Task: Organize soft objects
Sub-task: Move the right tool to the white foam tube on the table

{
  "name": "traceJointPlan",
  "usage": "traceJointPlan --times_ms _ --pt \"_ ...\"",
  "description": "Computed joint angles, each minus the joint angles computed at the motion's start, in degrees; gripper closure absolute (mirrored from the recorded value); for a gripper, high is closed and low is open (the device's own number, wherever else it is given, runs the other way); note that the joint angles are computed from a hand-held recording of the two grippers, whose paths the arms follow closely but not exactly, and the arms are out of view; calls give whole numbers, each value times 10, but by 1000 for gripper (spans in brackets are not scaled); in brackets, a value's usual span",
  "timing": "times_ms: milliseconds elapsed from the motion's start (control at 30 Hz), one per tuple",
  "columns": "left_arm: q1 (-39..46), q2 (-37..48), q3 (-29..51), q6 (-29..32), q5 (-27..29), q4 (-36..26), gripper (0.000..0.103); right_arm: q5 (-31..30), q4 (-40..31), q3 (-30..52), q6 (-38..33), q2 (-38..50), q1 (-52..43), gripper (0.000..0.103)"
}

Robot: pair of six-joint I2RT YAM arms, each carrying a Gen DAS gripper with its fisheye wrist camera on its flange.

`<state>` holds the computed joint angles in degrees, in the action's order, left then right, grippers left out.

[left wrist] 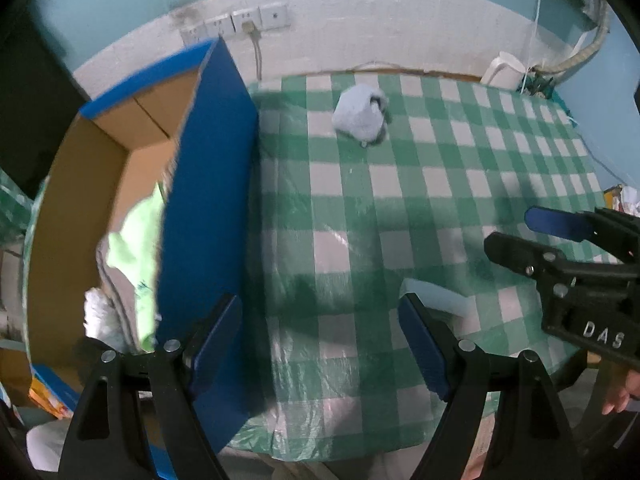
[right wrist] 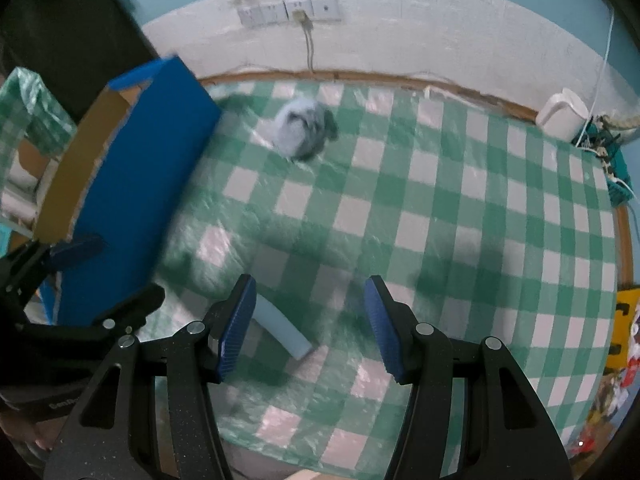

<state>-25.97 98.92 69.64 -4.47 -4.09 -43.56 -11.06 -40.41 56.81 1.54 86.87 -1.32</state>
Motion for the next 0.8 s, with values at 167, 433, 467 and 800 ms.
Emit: traceJointPlan --times_ms 167,433,467,800 --pt "-17 4 -21 9 -36 26 16 -1 15 -26 -22 23 7 46" --pt "-18 7 -36 24 -72 40 14 -22 27 -60 -56 30 17 46" --pt "-15 7 -37 25 -70 41 14 -25 29 -63 -60 30 20 46" --pt "-20 6 -45 36 -81 48 13 -5 84 -87 -83 57 65 46"
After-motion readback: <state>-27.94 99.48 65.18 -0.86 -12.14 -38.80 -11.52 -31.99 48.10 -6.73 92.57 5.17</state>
